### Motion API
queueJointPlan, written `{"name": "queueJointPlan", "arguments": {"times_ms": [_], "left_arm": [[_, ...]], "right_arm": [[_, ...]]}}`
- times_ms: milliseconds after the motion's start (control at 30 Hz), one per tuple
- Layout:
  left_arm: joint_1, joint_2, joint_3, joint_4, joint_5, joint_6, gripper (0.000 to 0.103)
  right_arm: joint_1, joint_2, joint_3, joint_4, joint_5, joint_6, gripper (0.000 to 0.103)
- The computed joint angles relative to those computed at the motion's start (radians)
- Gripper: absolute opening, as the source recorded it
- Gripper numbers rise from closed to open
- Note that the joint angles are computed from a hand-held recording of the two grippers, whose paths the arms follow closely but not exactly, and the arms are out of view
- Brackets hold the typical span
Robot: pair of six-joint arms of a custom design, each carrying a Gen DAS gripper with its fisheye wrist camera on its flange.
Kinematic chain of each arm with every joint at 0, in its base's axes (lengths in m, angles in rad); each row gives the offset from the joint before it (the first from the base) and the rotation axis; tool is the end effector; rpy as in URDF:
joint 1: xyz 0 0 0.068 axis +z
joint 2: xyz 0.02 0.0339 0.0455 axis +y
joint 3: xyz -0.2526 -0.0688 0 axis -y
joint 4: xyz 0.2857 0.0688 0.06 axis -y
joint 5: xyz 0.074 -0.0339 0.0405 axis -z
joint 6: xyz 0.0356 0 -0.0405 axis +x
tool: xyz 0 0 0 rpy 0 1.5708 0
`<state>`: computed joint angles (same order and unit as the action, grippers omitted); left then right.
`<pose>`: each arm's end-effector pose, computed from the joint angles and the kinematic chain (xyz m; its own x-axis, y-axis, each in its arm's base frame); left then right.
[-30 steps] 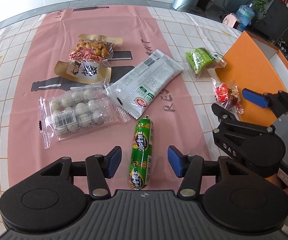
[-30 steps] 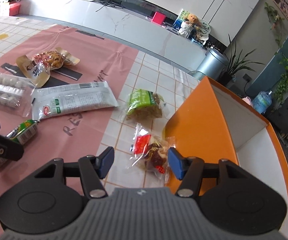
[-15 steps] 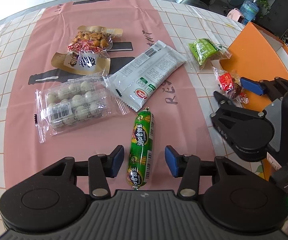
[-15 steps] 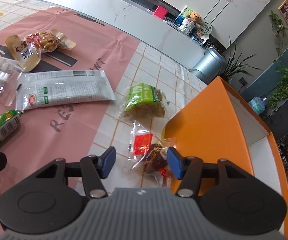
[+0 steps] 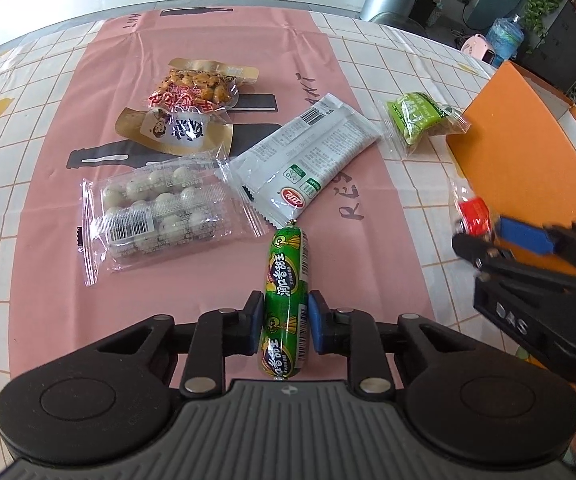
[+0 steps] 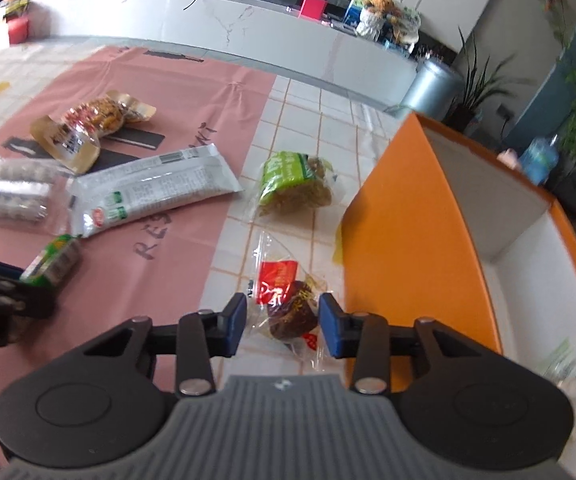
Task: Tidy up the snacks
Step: 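Grasp the green sausage with the left tool while the right tool grasps the clear red-snack bag, then carry the sausage and red-snack bag over the orange box with both tools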
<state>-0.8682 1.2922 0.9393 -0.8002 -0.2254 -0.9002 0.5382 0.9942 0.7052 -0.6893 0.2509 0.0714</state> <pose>0.1892 -0.2112 0.2146 -0.9039 -0.1142 -0.4121 -0.0369 0.9809 -0.1909 0.2053 0.1123 0.2114 -0.7374 -0.3597 -0.5717 -0.3257 0.9309 -0.1656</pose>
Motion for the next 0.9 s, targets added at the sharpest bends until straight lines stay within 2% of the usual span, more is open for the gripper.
{"name": "queueJointPlan", "arguments": {"times_ms": [133,300,433,600,767,900], "left_arm": [[-0.002,-0.004,-0.003,0.001,-0.002,-0.018,0.025],[-0.014,-0.037,-0.007,-0.002,-0.016,-0.055,0.025],[-0.029,-0.064,0.014,-0.024,-0.038,-0.07,0.025],[-0.057,-0.104,0.053,-0.066,-0.075,-0.093,0.025],[-0.099,-0.11,0.124,-0.116,-0.133,-0.114,0.025],[-0.139,-0.094,0.191,-0.134,-0.17,-0.118,0.025]], "right_arm": [[-0.017,-0.072,-0.003,-0.078,-0.083,0.079,0.037],[-0.009,-0.123,0.003,-0.134,-0.114,0.112,0.037],[-0.016,-0.149,0.023,-0.175,-0.144,0.111,0.037],[-0.074,-0.186,0.07,-0.247,-0.278,0.117,0.037],[-0.099,-0.254,0.122,-0.308,-0.306,0.101,0.036],[-0.187,-0.295,0.18,-0.359,-0.363,0.054,0.036]]}}
